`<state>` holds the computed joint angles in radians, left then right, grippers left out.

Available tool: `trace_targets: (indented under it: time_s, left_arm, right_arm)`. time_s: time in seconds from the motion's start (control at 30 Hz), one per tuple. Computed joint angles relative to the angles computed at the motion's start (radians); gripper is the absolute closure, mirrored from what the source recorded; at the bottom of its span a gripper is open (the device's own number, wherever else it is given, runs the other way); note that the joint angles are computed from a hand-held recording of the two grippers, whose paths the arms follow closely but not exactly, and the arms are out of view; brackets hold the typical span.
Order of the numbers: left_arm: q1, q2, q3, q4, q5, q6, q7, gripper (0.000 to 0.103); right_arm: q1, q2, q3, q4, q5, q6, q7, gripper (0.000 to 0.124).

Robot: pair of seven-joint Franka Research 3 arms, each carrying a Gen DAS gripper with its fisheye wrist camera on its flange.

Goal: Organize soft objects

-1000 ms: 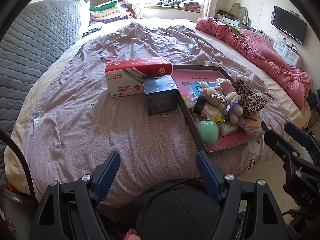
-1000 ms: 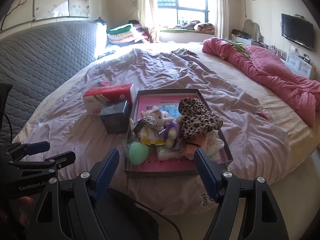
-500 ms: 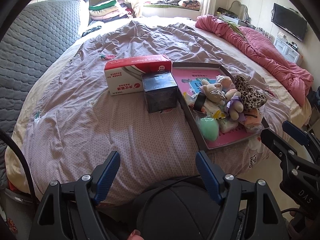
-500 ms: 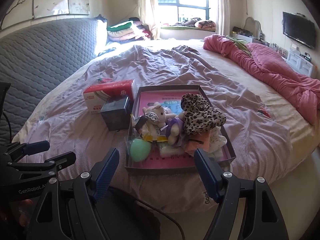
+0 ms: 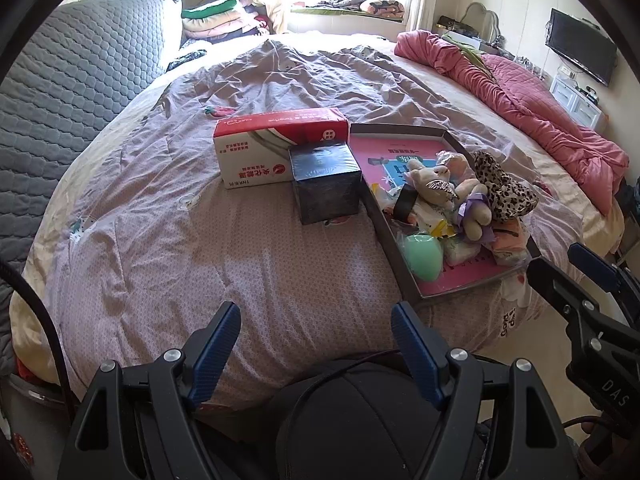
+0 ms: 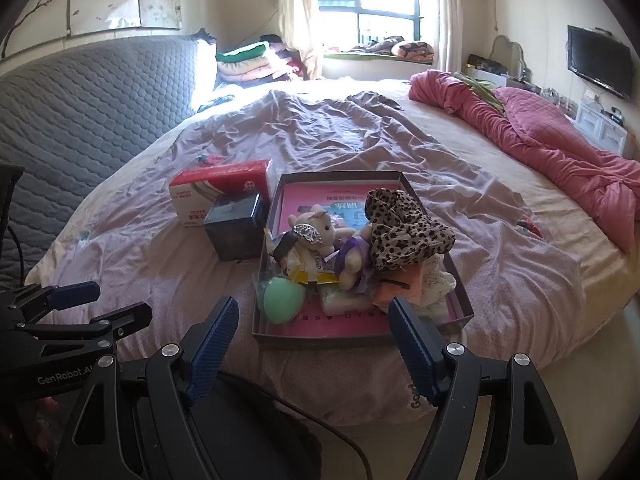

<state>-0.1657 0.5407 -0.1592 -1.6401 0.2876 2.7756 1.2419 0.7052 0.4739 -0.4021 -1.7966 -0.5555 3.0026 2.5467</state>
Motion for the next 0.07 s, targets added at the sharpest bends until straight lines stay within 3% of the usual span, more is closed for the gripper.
trace_targets:
  time_s: [0.07]
  left_arm:
    - [0.009,0.006,-0.008,-0.001,-0.007,0.014,0.009,0.026]
  right_arm:
    - [-0.012,-0.001,0.011,-0.003,0.013,0.005,-0.008,0.046]
